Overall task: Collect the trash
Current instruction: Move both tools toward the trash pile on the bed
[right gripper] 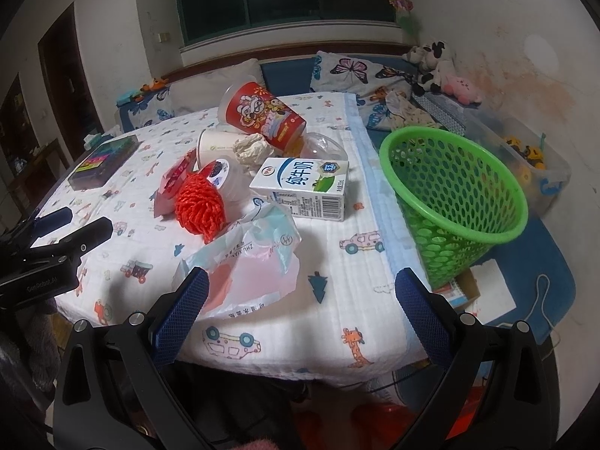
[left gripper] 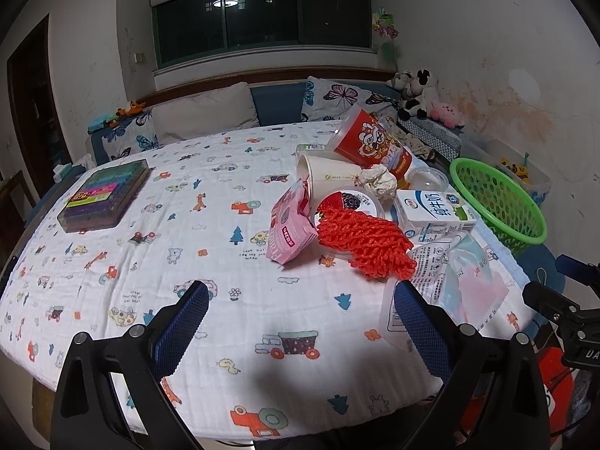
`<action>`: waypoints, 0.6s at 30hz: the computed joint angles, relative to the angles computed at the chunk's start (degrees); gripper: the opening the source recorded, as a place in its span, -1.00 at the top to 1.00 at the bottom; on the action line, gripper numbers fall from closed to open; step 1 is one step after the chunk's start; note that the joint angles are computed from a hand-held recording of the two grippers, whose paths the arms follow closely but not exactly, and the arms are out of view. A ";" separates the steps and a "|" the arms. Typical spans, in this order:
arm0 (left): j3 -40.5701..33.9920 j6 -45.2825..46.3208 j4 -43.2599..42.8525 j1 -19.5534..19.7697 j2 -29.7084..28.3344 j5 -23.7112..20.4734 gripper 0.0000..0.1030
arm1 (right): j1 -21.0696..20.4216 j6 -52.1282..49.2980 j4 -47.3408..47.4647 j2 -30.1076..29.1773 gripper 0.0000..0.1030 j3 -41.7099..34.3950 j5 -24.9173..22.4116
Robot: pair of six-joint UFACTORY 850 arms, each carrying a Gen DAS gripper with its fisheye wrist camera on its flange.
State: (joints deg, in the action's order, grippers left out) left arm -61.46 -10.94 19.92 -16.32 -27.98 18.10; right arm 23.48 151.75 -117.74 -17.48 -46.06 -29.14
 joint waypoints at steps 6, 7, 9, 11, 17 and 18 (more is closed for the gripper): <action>-1.38 -1.26 1.23 -0.01 -0.70 -0.79 -0.87 | -0.82 -0.06 -0.86 -0.30 -0.91 -0.62 0.47; -1.66 -1.40 1.34 -0.04 -0.84 -0.92 -0.87 | -0.91 0.06 -1.02 -0.38 -0.91 -0.73 0.51; -1.31 -1.33 1.22 0.00 -0.67 -0.74 -0.87 | -1.05 -0.06 -0.98 -0.51 -0.91 -0.98 0.66; -2.24 -2.23 1.94 0.00 -1.22 -1.22 -0.87 | -1.13 0.04 -1.30 -0.58 -0.91 -1.07 0.74; -4.69 -4.50 3.43 0.26 -2.67 -2.42 -0.87 | -2.07 0.80 -3.12 -1.43 -0.91 -2.07 1.75; -4.72 -4.68 3.59 0.40 -2.75 -2.31 -0.87 | -2.20 0.84 -3.36 -1.58 -0.91 -2.25 1.95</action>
State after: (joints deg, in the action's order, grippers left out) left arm -66.18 -15.61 23.50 -15.92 -30.73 15.79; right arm 21.28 152.58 -121.10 -19.06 -48.31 -27.18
